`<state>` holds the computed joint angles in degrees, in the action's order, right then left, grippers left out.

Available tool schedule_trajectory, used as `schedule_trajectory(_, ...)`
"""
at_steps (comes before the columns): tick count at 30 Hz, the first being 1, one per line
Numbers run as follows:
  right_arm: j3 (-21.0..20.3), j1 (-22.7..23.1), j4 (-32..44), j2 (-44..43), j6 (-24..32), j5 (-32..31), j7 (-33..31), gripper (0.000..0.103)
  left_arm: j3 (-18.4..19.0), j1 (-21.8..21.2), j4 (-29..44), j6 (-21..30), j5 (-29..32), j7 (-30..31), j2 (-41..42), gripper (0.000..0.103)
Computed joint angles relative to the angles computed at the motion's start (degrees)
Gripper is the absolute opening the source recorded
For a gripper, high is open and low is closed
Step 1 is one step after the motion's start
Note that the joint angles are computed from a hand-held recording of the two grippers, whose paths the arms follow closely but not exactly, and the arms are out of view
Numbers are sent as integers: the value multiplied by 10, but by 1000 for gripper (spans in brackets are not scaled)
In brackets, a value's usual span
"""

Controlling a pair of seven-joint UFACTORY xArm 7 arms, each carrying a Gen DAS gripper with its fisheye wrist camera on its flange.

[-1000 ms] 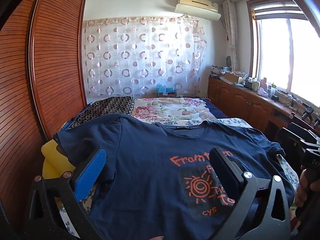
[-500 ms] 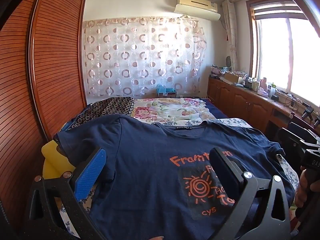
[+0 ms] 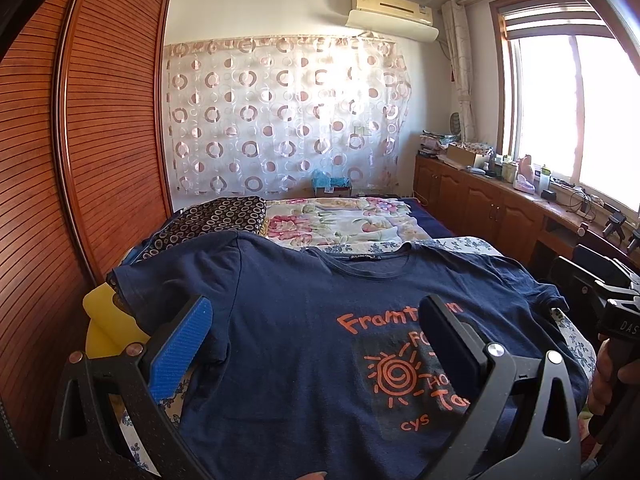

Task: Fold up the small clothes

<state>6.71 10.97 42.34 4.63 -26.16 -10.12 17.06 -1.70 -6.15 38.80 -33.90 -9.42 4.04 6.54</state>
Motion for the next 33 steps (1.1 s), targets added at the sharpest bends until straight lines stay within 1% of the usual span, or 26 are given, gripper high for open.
schedule_trajectory(11, 1, -2, 0, 0, 1, -5, 4, 103, 0, -2, 1, -2, -4, 4, 1, 103)
schedule_trajectory(19, 0, -1, 0, 0, 1, -4, 3, 103, -2, -6, 0, 6, -14, 11, -9, 103)
schedule_trajectory(27, 1, -5, 2, 4, -4, -15, 11, 103, -2, -7, -1, 2, -18, 14, -8, 103)
schedule_trajectory(28, 1, -4, 2, 3, -4, -13, 9, 103, -3, -9, 0, 6, -22, 17, -12, 103)
schedule_trajectory(30, 1, -3, 1, 3, -5, -11, 8, 103, -5, -18, 2, 29, -49, 40, -37, 103)
schedule_trajectory(33, 1, -2, 1, 3, -7, -7, 5, 103, -8, -16, 2, 29, -52, 42, -37, 103)
